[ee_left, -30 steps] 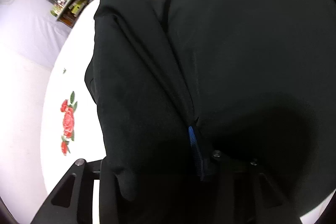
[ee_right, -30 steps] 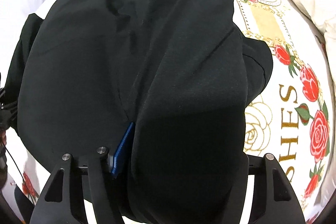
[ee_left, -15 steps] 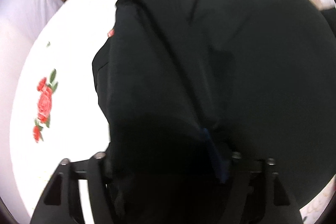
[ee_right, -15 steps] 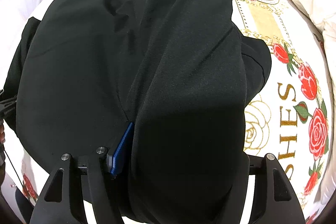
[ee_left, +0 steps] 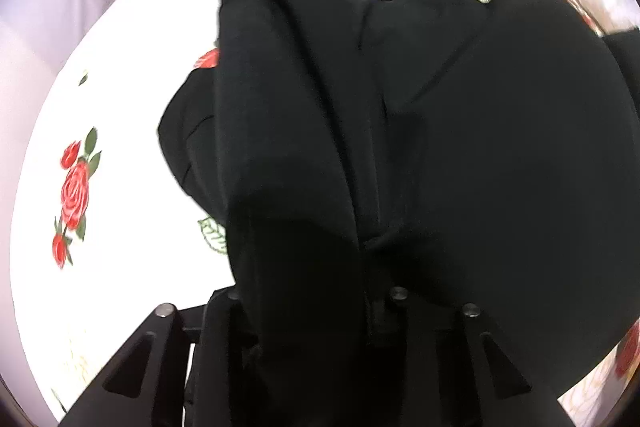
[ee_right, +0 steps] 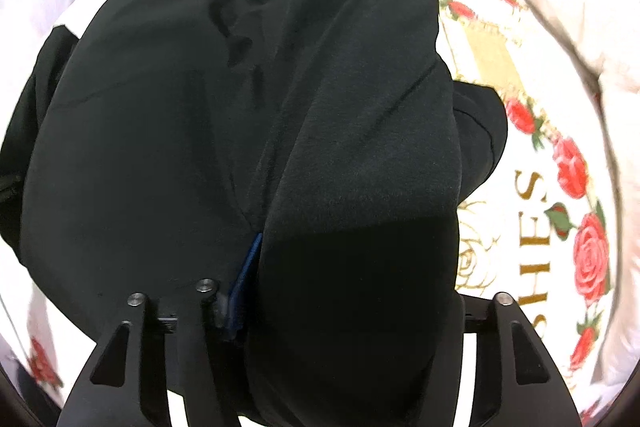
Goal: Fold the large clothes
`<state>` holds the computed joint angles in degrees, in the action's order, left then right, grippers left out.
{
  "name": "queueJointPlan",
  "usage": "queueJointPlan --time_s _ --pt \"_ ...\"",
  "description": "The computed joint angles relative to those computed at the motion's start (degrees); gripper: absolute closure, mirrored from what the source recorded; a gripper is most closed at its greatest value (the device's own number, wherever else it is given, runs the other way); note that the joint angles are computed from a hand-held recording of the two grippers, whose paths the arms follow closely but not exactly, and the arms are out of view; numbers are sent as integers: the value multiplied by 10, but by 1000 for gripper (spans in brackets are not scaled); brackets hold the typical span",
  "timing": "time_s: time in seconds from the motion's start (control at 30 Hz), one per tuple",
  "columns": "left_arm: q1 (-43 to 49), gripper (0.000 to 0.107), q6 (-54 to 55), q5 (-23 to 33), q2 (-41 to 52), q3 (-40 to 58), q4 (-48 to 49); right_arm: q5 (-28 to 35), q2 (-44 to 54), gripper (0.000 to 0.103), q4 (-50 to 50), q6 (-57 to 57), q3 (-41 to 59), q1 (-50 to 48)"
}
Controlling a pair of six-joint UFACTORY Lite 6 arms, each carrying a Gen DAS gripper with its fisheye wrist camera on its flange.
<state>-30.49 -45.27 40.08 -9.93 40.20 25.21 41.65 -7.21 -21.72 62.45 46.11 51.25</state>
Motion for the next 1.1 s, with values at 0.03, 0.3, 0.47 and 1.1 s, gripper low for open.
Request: queueJointPlan --time_s 0.03,0.3,0.47,1.1 --pt "-9 80 -16 8 -5 2 8 20 10 52 -18 21 14 18" --pt "-113 84 -112 84 -107 -15 36 140 59 66 -100 118 91 118" --pt "-108 85 -93 74 -99 28 53 193 62 69 -138 158 120 165" --pt "-213 86 -130 200 -336 27 44 318 39 72 -254 272 172 292"
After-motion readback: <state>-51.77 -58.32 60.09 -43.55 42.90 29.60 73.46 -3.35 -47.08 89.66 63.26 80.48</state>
